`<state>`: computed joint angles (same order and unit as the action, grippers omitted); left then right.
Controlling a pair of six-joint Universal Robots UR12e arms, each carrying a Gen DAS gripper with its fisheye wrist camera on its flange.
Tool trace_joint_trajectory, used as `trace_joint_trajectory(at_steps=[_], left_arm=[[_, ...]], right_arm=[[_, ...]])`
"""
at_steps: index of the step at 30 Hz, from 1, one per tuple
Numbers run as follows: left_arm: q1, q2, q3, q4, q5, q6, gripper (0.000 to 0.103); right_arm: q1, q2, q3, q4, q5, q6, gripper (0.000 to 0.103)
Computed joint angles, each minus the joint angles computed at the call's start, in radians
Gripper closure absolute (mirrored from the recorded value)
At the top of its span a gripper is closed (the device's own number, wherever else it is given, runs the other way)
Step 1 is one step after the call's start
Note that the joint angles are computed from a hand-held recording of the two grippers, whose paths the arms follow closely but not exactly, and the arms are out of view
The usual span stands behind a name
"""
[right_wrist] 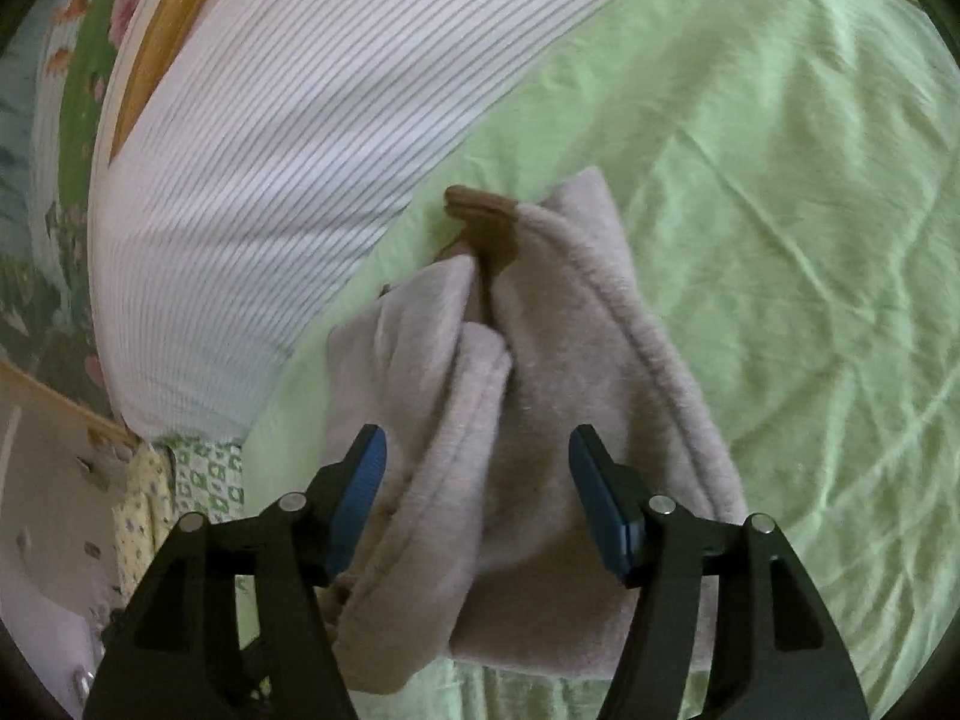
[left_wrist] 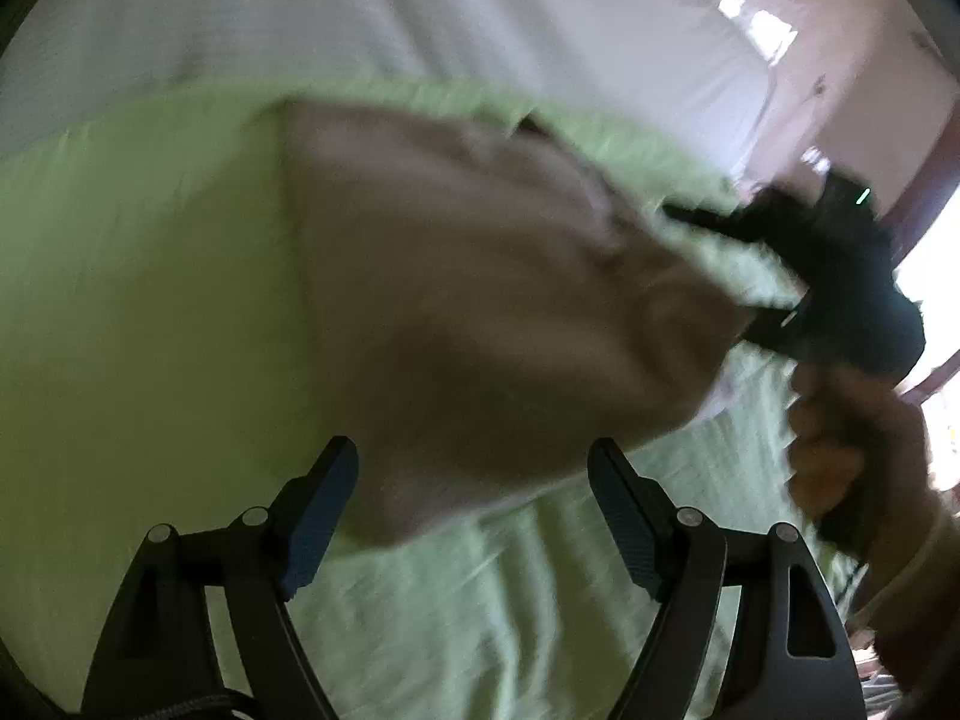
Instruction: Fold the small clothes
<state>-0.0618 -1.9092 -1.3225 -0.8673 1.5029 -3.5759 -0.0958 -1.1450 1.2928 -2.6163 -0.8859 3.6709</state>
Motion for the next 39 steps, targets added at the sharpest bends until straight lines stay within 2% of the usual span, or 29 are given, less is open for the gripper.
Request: trace_joint_trajectory(at_steps=[3, 6, 11, 14, 16, 17, 18, 19, 23, 26, 28, 30, 32, 34, 39], left_arm=[[-0.001, 0.0, -0.017, -0.005, 0.019, -0.009, 0.024], [-0.018, -0.01, -0.01, -0.017, 0.074, 0.037, 0.023], [-0.04, -0.044, 0.029, -0.065, 0.164, 0.085, 0.024], [-0.044, -0.076, 0.065, -0.093, 0.197, 0.074, 0.025], [-0.04, -0.079, 0.067, -0.1, 0.183, 0.069, 0.03], [-0.041, -0.078, 0.066, -0.103, 0.183, 0.071, 0.03], [-0.041, -0.08, 0.069, -0.103, 0.18, 0.076, 0.03], [-0.04, -0.082, 0.071, -0.102, 0.176, 0.082, 0.031], [-0.037, -0.088, 0.081, -0.098, 0.16, 0.085, 0.032], [-0.032, -0.092, 0.085, -0.105, 0.137, 0.072, 0.04], [-0.027, -0.097, 0.087, -0.107, 0.116, 0.061, 0.049], [-0.023, -0.103, 0.091, -0.118, 0.105, 0.061, 0.057], [-0.02, -0.104, 0.091, -0.116, 0.091, 0.061, 0.061], [-0.012, -0.101, 0.081, -0.106, 0.067, 0.056, 0.063], [-0.008, -0.095, 0.079, -0.11, 0.05, 0.059, 0.065]], right_arm=[[0.011, 0.006, -0.03, 0.064, -0.022, -0.059, 0.038], [0.025, 0.023, -0.078, 0.139, -0.041, -0.127, 0.037], [0.055, 0.06, -0.179, 0.318, -0.094, -0.268, 0.035], [0.069, 0.077, -0.216, 0.359, -0.108, -0.333, 0.036], [0.075, 0.088, -0.241, 0.389, -0.101, -0.384, 0.057], [0.077, 0.089, -0.248, 0.4, -0.108, -0.398, 0.083], [0.076, 0.089, -0.252, 0.403, -0.11, -0.405, 0.09], [0.071, 0.087, -0.25, 0.393, -0.096, -0.401, 0.09], [0.035, 0.057, -0.211, 0.238, -0.022, -0.338, 0.091], [0.013, 0.032, -0.179, 0.153, -0.028, -0.312, 0.091], [0.0, 0.026, -0.165, 0.172, -0.039, -0.31, 0.091], [-0.006, 0.028, -0.152, 0.228, -0.071, -0.319, 0.091], [-0.005, 0.03, -0.139, 0.268, -0.095, -0.346, 0.091], [-0.006, 0.028, -0.115, 0.243, -0.108, -0.343, 0.09], [-0.011, 0.018, -0.103, 0.23, -0.12, -0.276, 0.069]])
